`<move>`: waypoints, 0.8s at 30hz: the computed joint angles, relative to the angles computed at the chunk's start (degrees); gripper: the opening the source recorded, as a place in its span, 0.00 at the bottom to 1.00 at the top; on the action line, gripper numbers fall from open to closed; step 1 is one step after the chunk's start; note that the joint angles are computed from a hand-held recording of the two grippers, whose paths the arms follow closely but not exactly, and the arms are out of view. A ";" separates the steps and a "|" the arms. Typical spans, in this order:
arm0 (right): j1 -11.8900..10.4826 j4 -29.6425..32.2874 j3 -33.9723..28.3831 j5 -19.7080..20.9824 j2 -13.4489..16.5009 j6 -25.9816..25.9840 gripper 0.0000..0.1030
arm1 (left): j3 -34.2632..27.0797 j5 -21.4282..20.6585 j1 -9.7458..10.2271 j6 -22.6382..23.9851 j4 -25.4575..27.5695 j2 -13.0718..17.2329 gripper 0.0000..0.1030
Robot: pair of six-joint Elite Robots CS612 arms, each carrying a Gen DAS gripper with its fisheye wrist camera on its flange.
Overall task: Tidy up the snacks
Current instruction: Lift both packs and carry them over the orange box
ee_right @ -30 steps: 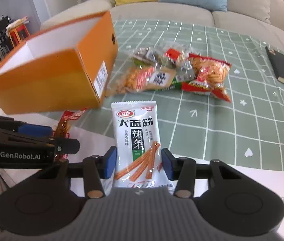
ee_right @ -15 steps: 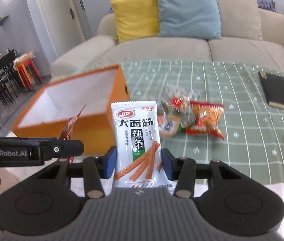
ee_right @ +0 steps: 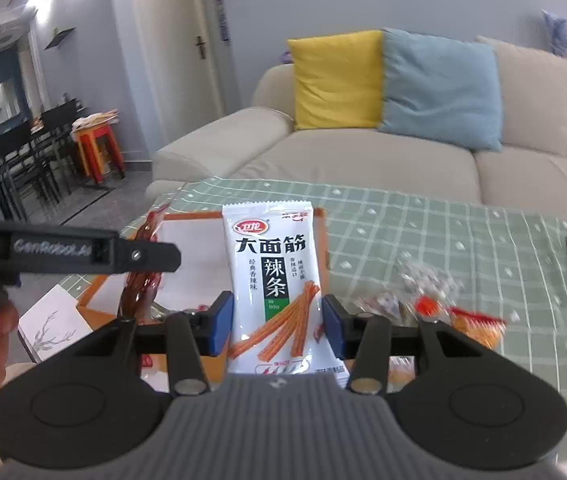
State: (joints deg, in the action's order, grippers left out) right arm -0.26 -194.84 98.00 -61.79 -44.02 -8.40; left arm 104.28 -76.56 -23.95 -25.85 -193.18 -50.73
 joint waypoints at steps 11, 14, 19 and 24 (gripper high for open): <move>5.35 7.97 -8.64 -8.70 3.39 -10.07 0.44 | -5.38 2.23 3.16 0.95 7.54 2.27 0.63; 6.46 11.85 -11.05 -11.16 4.64 -12.41 0.44 | -7.18 2.30 3.72 1.55 11.68 3.25 0.63; 7.84 17.38 -14.86 -14.51 6.68 -15.62 0.44 | -9.23 0.16 4.66 1.74 16.98 4.61 0.63; 8.83 23.43 -18.32 -17.35 8.45 -17.61 0.44 | -10.68 -1.30 5.37 1.14 21.06 6.00 0.64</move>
State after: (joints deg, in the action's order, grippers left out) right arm 8.56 -171.41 79.68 -79.14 -35.57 -26.01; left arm 93.59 -77.86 -18.58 -24.70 -172.13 -44.73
